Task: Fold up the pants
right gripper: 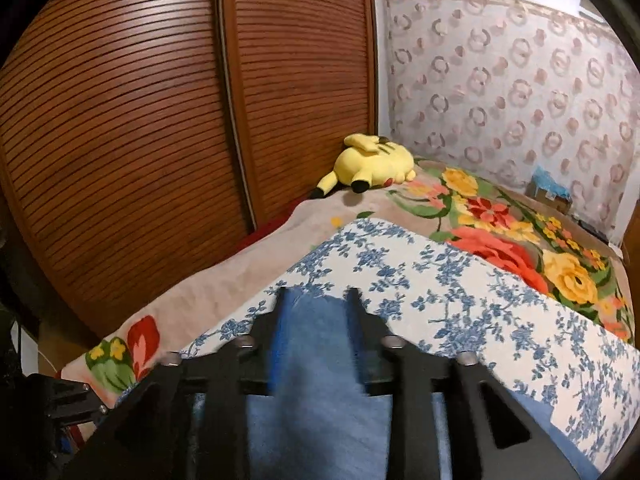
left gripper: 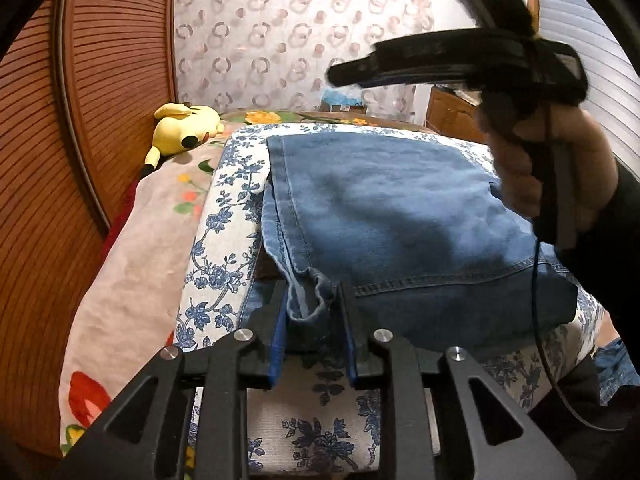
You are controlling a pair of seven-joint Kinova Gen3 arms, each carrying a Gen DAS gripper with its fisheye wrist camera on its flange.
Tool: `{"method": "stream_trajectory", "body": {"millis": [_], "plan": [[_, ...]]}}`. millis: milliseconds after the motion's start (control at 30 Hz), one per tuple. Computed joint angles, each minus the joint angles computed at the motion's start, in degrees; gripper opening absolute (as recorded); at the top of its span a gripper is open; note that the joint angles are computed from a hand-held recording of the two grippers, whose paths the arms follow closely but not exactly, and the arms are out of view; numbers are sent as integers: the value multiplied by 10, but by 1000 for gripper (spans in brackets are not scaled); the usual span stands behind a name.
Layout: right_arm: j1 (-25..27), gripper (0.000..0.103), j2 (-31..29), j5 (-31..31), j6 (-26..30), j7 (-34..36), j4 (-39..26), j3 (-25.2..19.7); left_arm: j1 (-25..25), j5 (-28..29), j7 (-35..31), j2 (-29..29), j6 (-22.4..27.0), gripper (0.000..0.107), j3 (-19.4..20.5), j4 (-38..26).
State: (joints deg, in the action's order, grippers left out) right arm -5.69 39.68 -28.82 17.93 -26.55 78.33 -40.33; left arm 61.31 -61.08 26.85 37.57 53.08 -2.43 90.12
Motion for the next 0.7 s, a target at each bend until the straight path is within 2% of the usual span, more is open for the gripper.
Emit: {"method": "stream_trajectory", "body": {"millis": [100,200,300,333,367,400,567,700], "plan": [[35,37,-9,-11,-11,16,24,-26,-3,-2,-1,-2,-3,26,-1,2],[93,37,-14,-25,-27,40,55,-75,-3,-2,-2,-3,4,41,-1,0],[157,37,-18,-30,-48,67,96,-130,1,-9,-5,-3,13,49,-2,-3],[178,37,-17,-28,-56,74,108,-149,3,-12,-4,-3,18,59,-2,-5],[200,37,-15,-24,-61,78,120,-167,6,-17,-1,-4,21,76,-3,-4],[221,38,-12,-20,-67,81,132,-184,9,-24,6,-4,24,80,-5,-3],[294,40,-11,11,-102,70,185,-235,11,-34,11,2,53,80,0,-15],[356,41,-15,31,-116,47,218,-274,4,-37,3,7,55,80,4,-25]]}}
